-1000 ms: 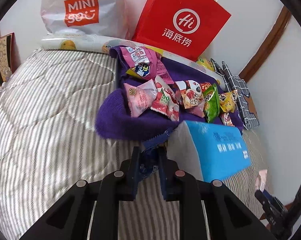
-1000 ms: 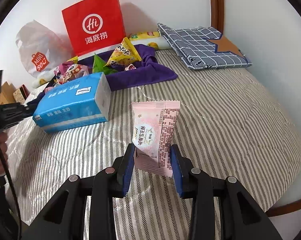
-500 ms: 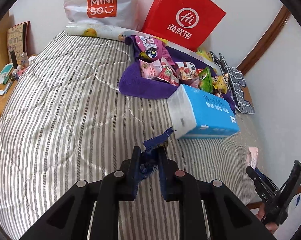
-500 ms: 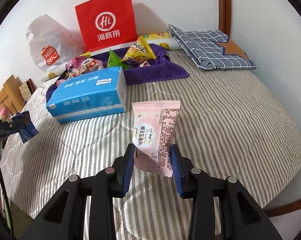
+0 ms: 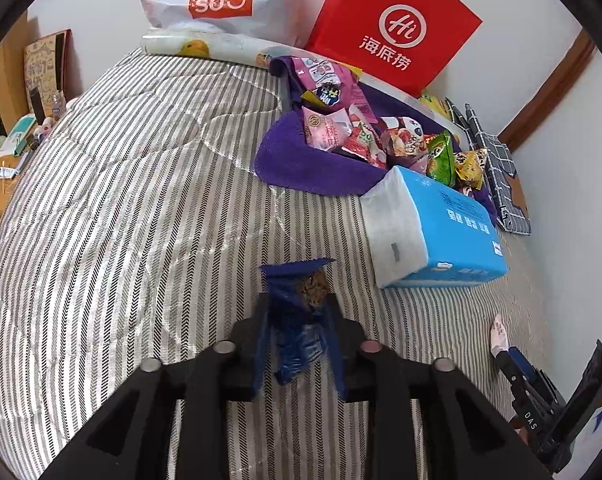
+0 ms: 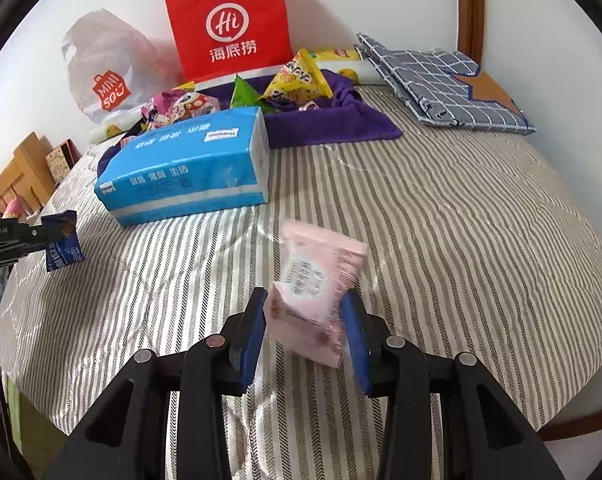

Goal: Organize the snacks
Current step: 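Hold the pink packet in the right tool while the left tool lifts the blue bag toward the towel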

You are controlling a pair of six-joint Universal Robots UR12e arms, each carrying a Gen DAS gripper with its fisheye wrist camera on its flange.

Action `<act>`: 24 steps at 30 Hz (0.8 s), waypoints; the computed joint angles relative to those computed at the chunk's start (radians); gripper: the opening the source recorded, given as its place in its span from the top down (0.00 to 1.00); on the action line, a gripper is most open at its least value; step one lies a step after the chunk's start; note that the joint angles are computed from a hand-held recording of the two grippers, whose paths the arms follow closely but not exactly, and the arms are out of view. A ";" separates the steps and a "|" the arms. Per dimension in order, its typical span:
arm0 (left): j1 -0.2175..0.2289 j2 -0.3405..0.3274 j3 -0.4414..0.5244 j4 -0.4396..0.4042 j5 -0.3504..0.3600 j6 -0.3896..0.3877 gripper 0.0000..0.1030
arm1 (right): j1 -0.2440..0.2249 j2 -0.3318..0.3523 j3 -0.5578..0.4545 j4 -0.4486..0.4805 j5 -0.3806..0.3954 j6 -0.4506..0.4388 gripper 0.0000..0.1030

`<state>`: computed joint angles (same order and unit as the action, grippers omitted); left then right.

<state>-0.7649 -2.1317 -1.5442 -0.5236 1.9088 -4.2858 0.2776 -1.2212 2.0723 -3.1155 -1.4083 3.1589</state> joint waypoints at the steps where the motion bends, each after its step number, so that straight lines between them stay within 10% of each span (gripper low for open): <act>1: 0.000 0.000 0.001 -0.009 0.003 -0.003 0.69 | 0.000 0.000 0.000 -0.003 0.000 -0.004 0.61; 11: -0.020 -0.013 0.044 -0.132 0.051 -0.004 0.40 | -0.015 -0.018 0.019 -0.042 0.027 0.003 0.46; 19: -0.033 -0.064 0.115 -0.205 0.103 -0.012 0.42 | -0.023 -0.026 0.030 -0.069 0.021 0.009 0.42; 21: -0.041 -0.078 0.140 -0.239 0.143 -0.002 0.62 | -0.027 -0.026 0.032 -0.071 0.018 0.009 0.42; 24: -0.045 -0.091 0.152 -0.216 0.162 0.070 0.63 | -0.031 -0.024 0.029 -0.062 0.017 0.009 0.42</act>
